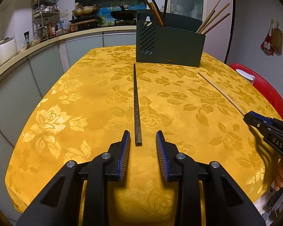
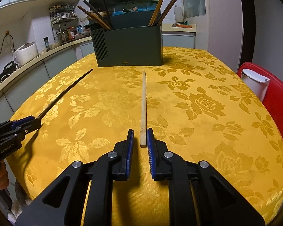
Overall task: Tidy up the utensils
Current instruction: 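Hold both chopsticks and slide them along the tablecloth toward the holder, then lift both chopsticks upright and carry them over the green holder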
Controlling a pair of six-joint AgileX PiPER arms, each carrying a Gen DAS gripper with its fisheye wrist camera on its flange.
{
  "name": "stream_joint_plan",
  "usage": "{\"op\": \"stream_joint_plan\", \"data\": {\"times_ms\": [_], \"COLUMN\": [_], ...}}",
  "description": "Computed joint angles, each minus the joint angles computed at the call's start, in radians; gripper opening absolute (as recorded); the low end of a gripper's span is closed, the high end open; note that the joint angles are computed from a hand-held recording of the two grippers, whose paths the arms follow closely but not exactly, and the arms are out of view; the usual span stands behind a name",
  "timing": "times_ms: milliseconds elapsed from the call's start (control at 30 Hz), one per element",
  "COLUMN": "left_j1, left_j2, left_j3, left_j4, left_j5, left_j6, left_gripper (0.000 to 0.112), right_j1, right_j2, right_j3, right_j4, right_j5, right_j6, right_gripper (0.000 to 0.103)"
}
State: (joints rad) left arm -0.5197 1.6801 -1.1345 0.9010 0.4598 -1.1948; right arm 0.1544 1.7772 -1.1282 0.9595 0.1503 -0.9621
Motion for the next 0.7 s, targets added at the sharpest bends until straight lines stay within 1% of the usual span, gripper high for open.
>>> {"op": "stream_joint_plan", "data": {"times_ms": [133, 167, 233, 300, 333, 367, 467, 500, 567, 600, 700], "left_j1": [-0.01, -0.008, -0.001, 0.009, 0.008, 0.007, 0.001, -0.001, -0.008, -0.011, -0.024], "left_j2": [0.017, 0.018, 0.023, 0.021, 0.023, 0.023, 0.028, 0.029, 0.03, 0.028, 0.014], "left_j3": [-0.002, -0.004, -0.013, -0.016, -0.023, -0.025, -0.042, -0.047, -0.06, -0.063, -0.074], "left_j4": [0.091, 0.09, 0.082, 0.055, 0.043, 0.041, 0.011, 0.002, -0.012, -0.015, -0.021], "left_j5": [0.02, 0.02, 0.028, 0.022, 0.028, 0.034, 0.052, 0.058, 0.082, 0.091, 0.121], "left_j6": [-0.084, -0.086, -0.086, -0.061, -0.044, -0.036, 0.008, 0.021, 0.045, 0.053, 0.082], "left_gripper": [0.019, 0.018, 0.007, 0.007, 0.007, 0.007, 0.007, 0.007, 0.007, 0.007, 0.007], "right_j1": [0.009, 0.009, 0.01, 0.011, 0.01, 0.008, -0.001, 0.002, 0.017, 0.019, 0.008], "right_j2": [0.001, 0.002, 0.003, 0.003, 0.004, 0.006, 0.011, 0.01, 0.007, 0.006, -0.004], "right_j3": [0.003, 0.003, 0.002, 0.001, -0.004, -0.008, -0.025, -0.026, -0.022, -0.025, -0.041], "right_j4": [-0.021, -0.014, 0.003, -0.021, -0.072, -0.09, -0.151, -0.191, -0.327, -0.364, -0.359], "right_j5": [-0.021, -0.022, -0.025, -0.026, -0.021, -0.017, 0.01, 0.006, -0.014, -0.009, 0.044], "right_j6": [0.018, 0.01, -0.011, 0.012, 0.065, 0.085, 0.146, 0.18, 0.305, 0.34, 0.341], "right_gripper": [0.015, 0.015, 0.014, 0.014, 0.013, 0.01, 0.008, 0.008, 0.008, 0.007, 0.007]}}
